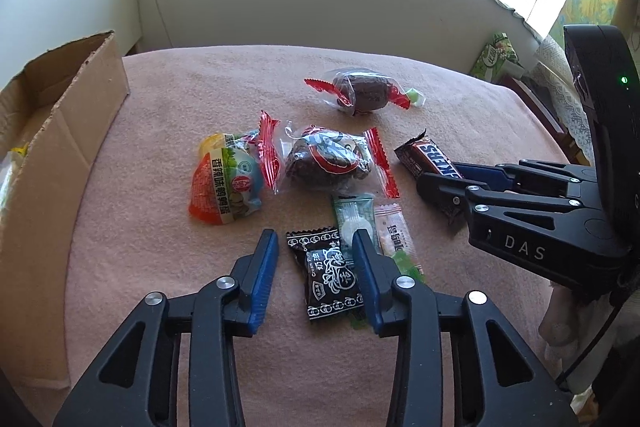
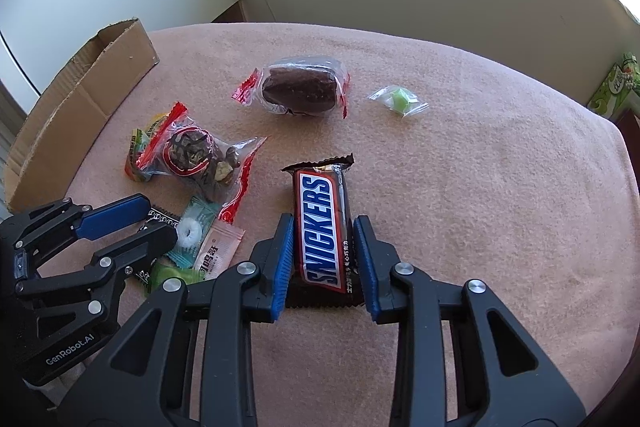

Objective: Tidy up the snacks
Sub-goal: 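Grasp the Snickers bar with the right tool while the left tool grasps the black packet, then carry the Snickers bar and black packet over the cardboard box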

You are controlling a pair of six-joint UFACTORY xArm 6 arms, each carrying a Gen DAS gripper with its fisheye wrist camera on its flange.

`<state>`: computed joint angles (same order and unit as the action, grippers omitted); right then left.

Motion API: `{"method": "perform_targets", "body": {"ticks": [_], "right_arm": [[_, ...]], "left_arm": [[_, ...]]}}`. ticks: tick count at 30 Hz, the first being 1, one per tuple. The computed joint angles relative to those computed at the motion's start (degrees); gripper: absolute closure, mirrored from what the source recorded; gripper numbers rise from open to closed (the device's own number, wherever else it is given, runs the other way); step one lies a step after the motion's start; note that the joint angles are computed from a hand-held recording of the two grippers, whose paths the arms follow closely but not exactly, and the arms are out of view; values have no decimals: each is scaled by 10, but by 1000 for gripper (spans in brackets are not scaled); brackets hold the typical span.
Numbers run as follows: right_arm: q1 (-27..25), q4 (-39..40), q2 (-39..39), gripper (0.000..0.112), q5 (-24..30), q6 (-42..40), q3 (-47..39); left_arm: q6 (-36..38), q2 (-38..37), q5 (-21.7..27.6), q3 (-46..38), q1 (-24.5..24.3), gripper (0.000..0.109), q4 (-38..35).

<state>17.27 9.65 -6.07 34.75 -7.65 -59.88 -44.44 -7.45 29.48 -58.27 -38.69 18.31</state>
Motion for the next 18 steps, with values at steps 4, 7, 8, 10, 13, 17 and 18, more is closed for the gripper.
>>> {"method": "perform_targets", "body": {"ticks": [4,7,8,10,13,17,18], "right_arm": [[4,-8,0,81,-5,6,3],[6,-10,-2,82,-11,13,7],[5,-7,-3,82,-12,13,8],[4,-3,-5,82,-13,11,11],[3,5,-7,82,-12,6,12],[-1,21,-17,83,-12,-5,17],[-1,23,-19,83,-13,-6,19]], "left_arm": [[-17,-7,14,6,-9,60,39],[-24,-12,17,11,-11,73,51],[-24,-14,17,13,-10,77,51],[-20,-21,7,23,-6,82,43],[-18,-28,-2,31,-3,83,31],[-16,-40,-14,42,0,83,17],[-19,-44,-15,46,0,83,20]]}}
